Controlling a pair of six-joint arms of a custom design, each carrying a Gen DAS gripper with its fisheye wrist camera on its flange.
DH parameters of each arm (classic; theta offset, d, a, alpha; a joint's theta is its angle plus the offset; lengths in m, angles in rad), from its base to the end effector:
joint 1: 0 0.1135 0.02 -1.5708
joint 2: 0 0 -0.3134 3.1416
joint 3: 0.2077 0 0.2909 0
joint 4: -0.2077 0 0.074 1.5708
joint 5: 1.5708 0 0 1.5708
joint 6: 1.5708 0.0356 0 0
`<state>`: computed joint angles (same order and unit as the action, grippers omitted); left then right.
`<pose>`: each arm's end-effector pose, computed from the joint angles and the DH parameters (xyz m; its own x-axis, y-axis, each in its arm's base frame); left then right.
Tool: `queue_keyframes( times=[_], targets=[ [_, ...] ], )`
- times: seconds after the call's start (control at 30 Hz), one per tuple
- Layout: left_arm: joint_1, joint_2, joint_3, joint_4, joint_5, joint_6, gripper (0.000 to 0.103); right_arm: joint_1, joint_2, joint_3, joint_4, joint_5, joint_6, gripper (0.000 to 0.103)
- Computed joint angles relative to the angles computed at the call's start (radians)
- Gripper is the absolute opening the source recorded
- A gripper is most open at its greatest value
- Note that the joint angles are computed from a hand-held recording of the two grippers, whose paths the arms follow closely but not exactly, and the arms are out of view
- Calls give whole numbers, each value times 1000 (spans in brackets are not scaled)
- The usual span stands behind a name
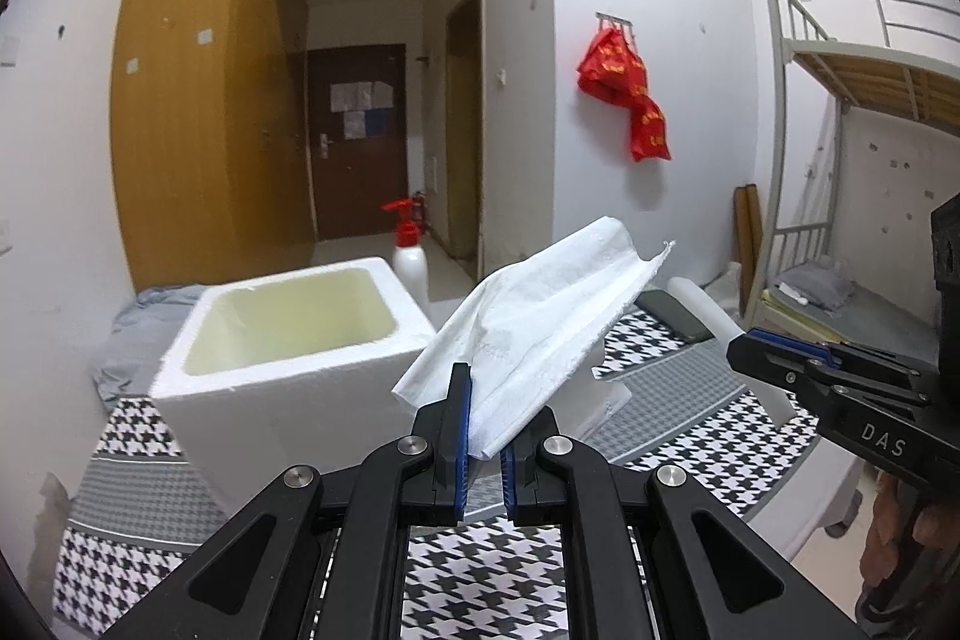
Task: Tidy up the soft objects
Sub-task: 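Carry the white cloth and foam stick over the white foam box with both grippers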
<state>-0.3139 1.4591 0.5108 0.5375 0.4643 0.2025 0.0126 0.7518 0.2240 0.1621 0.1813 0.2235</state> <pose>0.2774 -0.1068 0.1864 -0.2380 0.2663 -0.9340 0.7293 0.6841 0.0092 0.1691 -0.0043 0.1970 -0.3141 0.2141 -0.9249 0.2314 0.9621 0.1441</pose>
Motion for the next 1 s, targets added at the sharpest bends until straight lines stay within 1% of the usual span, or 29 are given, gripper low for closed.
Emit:
queue_keyframes(
  times=[0.3, 0.6, 0.77, 1.0],
  targets=[
    [58, -39, -16, 17, -13, -18, 9, 30, 43, 27, 60, -51, -44, 20],
    [130, -62, -18, 18, -22, -48, 9, 102, 187, 81, 149, -78, -79, 20],
    [170, -62, -17, 17, -21, -54, 9, 143, 258, 114, 171, -83, -96, 20],
    [237, -40, 3, 1, 15, -61, 8, 175, 340, 162, 187, -97, -115, 20]
  ],
)
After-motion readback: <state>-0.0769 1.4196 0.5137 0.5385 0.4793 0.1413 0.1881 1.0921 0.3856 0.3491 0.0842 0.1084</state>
